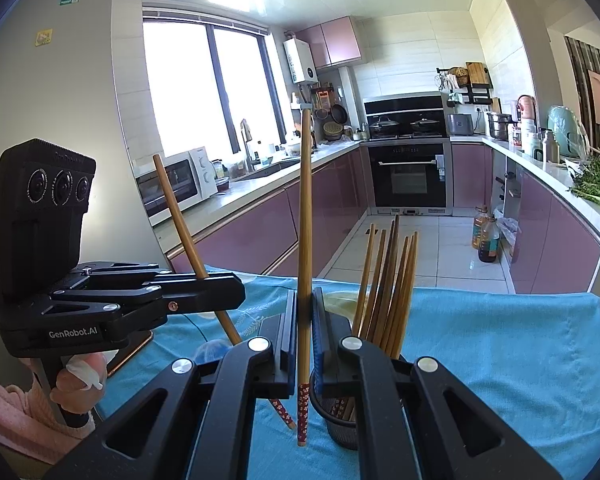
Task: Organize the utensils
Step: 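Lower the left tool's chopstick into the mesh cup and open while the right tool does likewise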
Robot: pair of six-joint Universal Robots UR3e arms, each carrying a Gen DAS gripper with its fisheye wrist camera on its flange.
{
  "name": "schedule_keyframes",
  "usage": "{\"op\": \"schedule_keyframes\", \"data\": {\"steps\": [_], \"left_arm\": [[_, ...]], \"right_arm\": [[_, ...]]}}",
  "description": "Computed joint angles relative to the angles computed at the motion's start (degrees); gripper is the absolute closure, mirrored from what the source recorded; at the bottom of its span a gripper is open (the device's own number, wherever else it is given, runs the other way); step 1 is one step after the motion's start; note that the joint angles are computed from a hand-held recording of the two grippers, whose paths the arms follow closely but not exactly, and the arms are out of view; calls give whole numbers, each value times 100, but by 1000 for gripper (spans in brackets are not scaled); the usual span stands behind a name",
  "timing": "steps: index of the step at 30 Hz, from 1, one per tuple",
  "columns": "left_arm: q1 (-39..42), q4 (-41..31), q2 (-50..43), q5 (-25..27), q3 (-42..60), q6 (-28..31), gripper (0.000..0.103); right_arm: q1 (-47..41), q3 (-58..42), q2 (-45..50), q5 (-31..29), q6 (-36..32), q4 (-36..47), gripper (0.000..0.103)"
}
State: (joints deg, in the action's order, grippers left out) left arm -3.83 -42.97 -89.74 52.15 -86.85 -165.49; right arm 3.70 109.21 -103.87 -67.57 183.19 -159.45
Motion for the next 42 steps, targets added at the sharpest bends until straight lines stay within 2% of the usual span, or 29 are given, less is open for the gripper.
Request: {"op": "schedule_keyframes", "data": {"steps": [16,42], "left_arm": [[-168,265,-210,78,298,-229,96],[-326,719,-483,218,472,-553,96]], "right_arm": [[-121,50,-110,66,-43,-76,97],[46,-148,186,-309,156,-328,97]]}}
